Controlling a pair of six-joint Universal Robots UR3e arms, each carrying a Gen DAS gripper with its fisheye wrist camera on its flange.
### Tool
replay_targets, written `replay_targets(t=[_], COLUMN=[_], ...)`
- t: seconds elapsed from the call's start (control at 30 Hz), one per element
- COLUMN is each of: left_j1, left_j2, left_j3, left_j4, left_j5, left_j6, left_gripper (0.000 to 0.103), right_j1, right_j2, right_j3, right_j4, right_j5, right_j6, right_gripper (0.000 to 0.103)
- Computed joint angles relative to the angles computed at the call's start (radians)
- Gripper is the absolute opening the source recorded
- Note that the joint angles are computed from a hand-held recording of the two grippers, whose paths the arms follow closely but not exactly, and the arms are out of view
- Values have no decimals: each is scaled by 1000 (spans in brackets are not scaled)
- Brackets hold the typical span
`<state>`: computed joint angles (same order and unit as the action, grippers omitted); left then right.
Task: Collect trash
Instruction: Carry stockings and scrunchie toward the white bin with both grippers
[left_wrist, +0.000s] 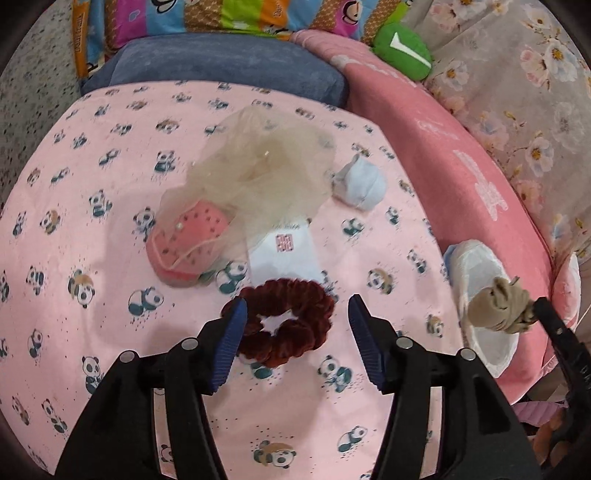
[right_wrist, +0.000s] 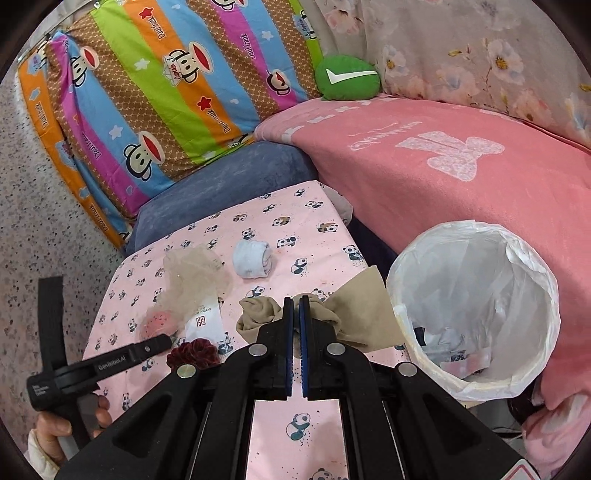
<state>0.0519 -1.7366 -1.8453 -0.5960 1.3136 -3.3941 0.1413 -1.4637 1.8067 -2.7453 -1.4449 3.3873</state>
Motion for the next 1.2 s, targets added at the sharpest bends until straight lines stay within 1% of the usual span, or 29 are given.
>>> replay_targets(t=[0.1, 0.17, 0.23, 0.27, 0.3, 0.33, 0.4, 0.47, 0.5, 0.63, 0.77, 0.87, 0.97, 1.0, 1.03, 1.07, 1.13, 1.2], left_j1=[15, 15, 12, 11, 8, 6, 7, 4, -3, -39, -99, -138, -133, -122, -108, -93, -67, -44], left_j2=[-29, -45, -70, -76, -79, -79, -70, -61, -52, -30, -31, -46, -55, -55, -53, -51, -63, -88], left_j3=[-37, -47, -40, -39, -42, -41, -41, -37, -36, -4, 68, 123, 131, 118, 100, 78, 45, 32], left_j4=[12, 25, 22, 24, 33, 35, 34, 28, 28, 13, -6, -18, -30, -28, -24, -11, 10, 18], left_j5=[-6, -8, -12, -12, -11, -11, -23, -41, -46, -60, -55, -22, 15, 32, 41, 49, 65, 42], left_j6=[4, 6, 14, 14, 14, 16, 25, 26, 31, 32, 29, 10, -14, -26, -35, -44, -58, -55], left_gripper=[53, 50, 35, 33, 28, 21, 14, 10, 0, 0, 0, 0, 3, 11, 22, 26, 41, 45], right_j1=[0, 2, 5, 6, 6, 7, 9, 7, 7, -4, -31, -54, -67, -72, -77, -78, -84, -77], right_j2=[6, 11, 16, 17, 17, 17, 16, 12, 13, -3, -37, -67, -90, -95, -100, -100, -98, -81], right_j3=[10, 10, 4, 3, 4, 3, 6, 8, 8, 17, 40, 60, 79, 86, 93, 97, 101, 90], right_j4=[-5, -6, -3, -3, -3, -1, -1, -1, -3, -9, -13, -10, -8, -8, -9, -10, -9, -9], right_j5=[4, 5, 6, 5, 5, 5, 2, 4, 3, 9, 19, 28, 30, 31, 33, 33, 39, 38], right_j6=[3, 3, 2, 1, 0, 0, 0, 1, 1, -1, -4, -6, -8, -9, -11, -12, -15, -12], right_gripper=[3, 3, 3, 3, 3, 3, 3, 3, 3, 3, 3, 3, 3, 3, 3, 3, 3, 3])
